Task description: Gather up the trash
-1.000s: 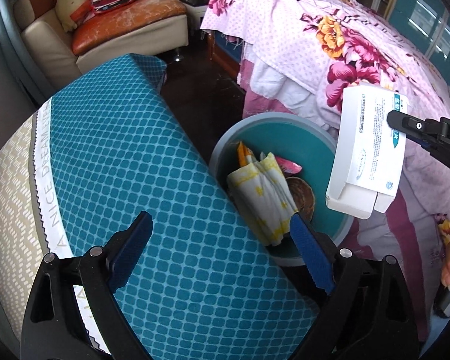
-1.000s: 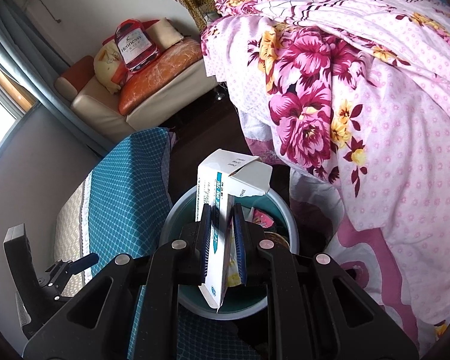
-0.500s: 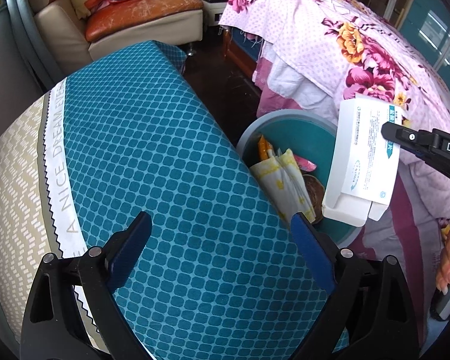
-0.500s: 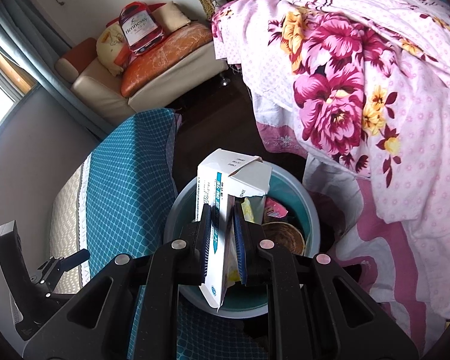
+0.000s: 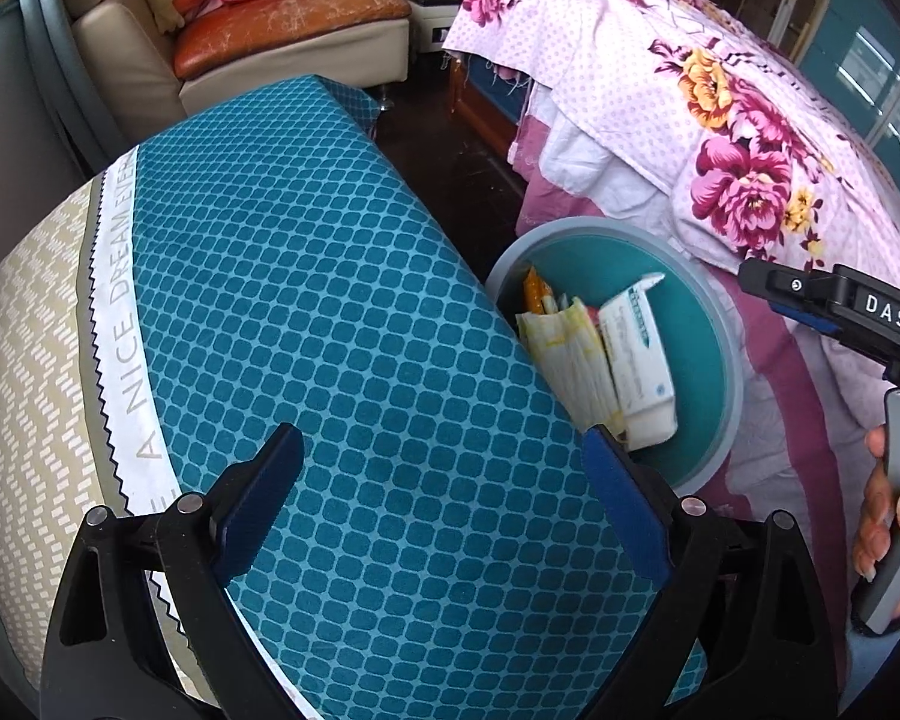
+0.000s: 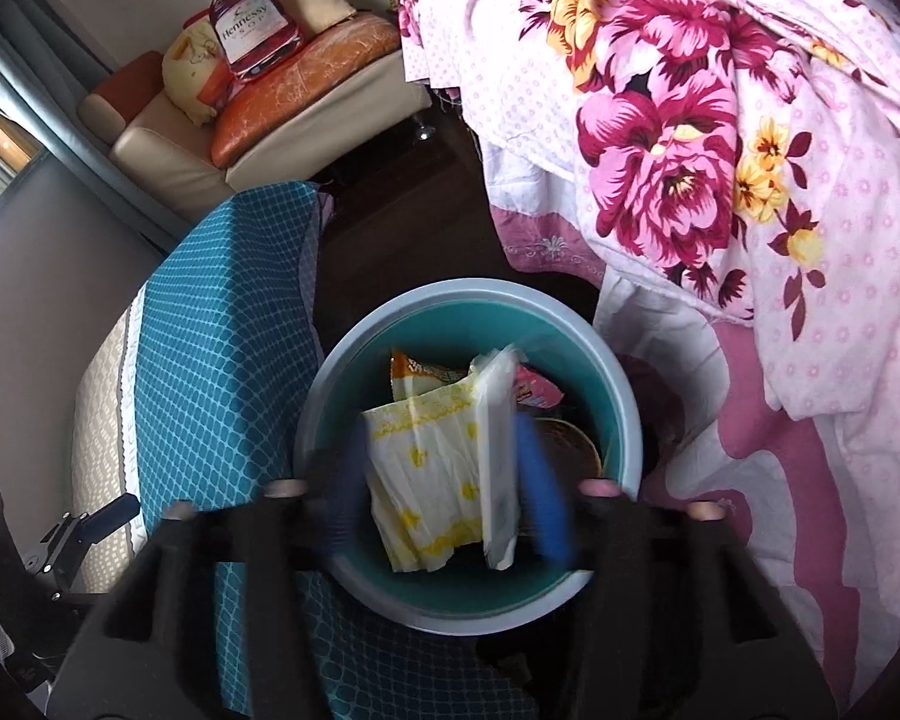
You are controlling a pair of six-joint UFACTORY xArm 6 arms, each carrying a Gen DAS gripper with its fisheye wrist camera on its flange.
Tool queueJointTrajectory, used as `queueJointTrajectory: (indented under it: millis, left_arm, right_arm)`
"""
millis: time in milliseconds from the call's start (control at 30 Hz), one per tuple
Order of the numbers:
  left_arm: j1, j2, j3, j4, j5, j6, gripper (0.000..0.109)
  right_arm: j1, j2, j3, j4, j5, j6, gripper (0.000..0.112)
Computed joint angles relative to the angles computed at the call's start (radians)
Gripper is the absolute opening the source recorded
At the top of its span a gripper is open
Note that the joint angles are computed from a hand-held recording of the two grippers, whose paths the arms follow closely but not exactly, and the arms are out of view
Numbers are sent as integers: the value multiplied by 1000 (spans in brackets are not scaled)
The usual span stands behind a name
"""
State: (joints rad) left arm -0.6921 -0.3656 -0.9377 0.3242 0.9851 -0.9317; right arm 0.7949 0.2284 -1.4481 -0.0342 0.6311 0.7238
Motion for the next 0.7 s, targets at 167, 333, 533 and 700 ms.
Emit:
queueJointTrajectory:
  millis: [167,333,533,700]
  left_arm:
    - [-4,-16,9,6,-1,-16,94]
    - [-21,-35,9,23,23,-31,94]
    - [-51,-73,11,51,69,-68,94]
    - [-75,-121,18,63,95,-101,94]
  right_arm:
    - [13,-2,-23,-63,38,17,77]
    - [29,-7,-47,-68,64,-14,85]
    - [55,-35,-52,-105,87,-5,93]
    - [84,-75,-45,-168,114,26,96]
